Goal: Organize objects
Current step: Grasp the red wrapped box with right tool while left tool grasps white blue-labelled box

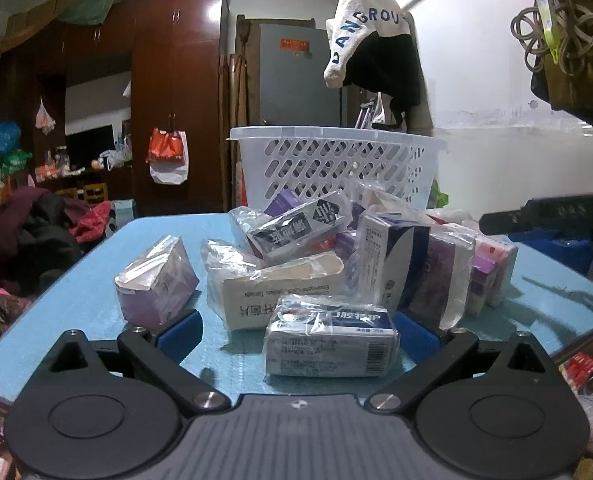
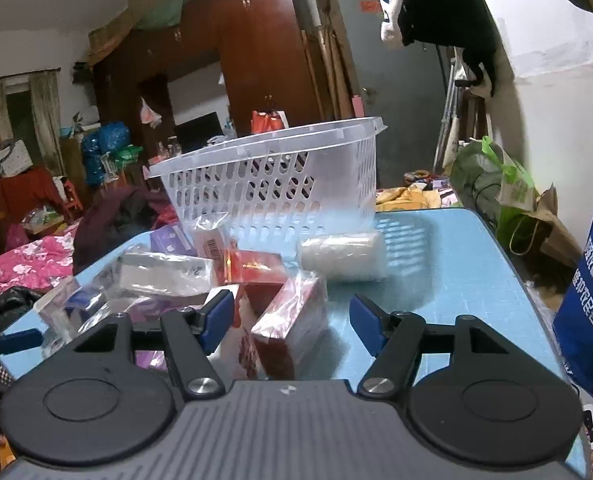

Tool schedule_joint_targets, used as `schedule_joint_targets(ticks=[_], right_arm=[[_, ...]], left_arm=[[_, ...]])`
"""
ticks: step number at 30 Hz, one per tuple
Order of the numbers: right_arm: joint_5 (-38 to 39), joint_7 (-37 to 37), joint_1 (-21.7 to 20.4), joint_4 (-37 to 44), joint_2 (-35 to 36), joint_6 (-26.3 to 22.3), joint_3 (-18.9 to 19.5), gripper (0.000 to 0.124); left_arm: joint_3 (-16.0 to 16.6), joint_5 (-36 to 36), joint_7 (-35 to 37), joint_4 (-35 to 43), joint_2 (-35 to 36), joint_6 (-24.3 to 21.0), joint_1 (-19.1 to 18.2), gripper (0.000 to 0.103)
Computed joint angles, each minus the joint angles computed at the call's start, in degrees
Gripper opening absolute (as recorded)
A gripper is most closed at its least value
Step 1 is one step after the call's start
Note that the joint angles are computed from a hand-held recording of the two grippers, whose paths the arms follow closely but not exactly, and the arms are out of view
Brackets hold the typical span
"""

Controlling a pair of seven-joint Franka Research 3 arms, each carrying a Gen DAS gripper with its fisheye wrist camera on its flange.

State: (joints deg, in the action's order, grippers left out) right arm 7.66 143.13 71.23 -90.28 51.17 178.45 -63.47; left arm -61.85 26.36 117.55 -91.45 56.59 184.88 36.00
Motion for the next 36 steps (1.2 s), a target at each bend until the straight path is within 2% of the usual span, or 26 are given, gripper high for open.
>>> schedule_joint_targets(ticks=[3,6,8,15,19,22,24,26,28,30,31,33,36], right_arm=[[-0.5,0.9,1.2,-0.4,0.2,-1.5,-1.4,0.068],[-1.4,1.8,1.9,-1.1,-0.2,-2.1,-1.8,0.068],[-2.9,2.1,1.6,0.0,-0.5,-4.9,-1.6,0.062],[-8.3,2.0,-3.7,4.8,-2.9,-8.6,4.2,0.062],[-11.6,4.5,-1.7,2.5,-4.2,-8.5,3.1,0.057],[-13.9,6.4,-0.9,1.0,-5.0,-8.0,2.7,0.059],[-14.8,7.2,-1.9,0.7,-6.1,-7.7,4.2,0.058],[-16.2,8.2,-2.1,0.9,-6.2,-9.5,4.4,0.059],[-16.9,11.0,-1.3,-1.7,-7.1,-6.8,3.7,0.059],[-18.6,12.6,-0.6,-2.4,-7.0,-6.7,2.6,0.060],[-19.6,12.2,-1.6,-2.2,-7.4,-5.9,3.7,0.060],[-21.2,8.6,-5.9,0.0,-8.8,-5.6,8.9,0.059],[-23.4,8.3,-8.8,3.2,-7.9,-7.0,11.5,0.056]], left_arm=[[-0.8,0.7,0.8,-0.2,0.7,0.0,0.5,0.103],[-3.0,1.0,2.8,0.3,2.7,-1.8,1.3,0.103],[-4.1,0.2,4.5,0.3,3.7,-2.5,1.7,0.103],[-1.5,0.1,5.7,-0.4,2.0,-0.3,0.0,0.103],[0.3,1.3,5.1,-0.9,1.0,1.6,-0.8,0.103],[0.3,2.5,4.1,-0.4,1.3,1.0,-1.0,0.103],[0.1,2.8,4.0,-0.4,1.5,1.1,-0.9,0.103],[0.1,3.0,3.8,-0.4,1.5,1.0,-0.8,0.103],[0.4,2.9,3.4,-0.4,1.3,1.3,-1.0,0.103],[0.5,2.9,2.9,-0.1,1.4,1.0,-1.1,0.103],[0.4,2.9,2.8,0.3,1.6,0.7,-1.3,0.103],[0.6,2.7,2.7,0.4,1.5,0.9,-1.6,0.103],[1.6,3.2,2.6,0.6,1.3,2.3,-2.5,0.103]])
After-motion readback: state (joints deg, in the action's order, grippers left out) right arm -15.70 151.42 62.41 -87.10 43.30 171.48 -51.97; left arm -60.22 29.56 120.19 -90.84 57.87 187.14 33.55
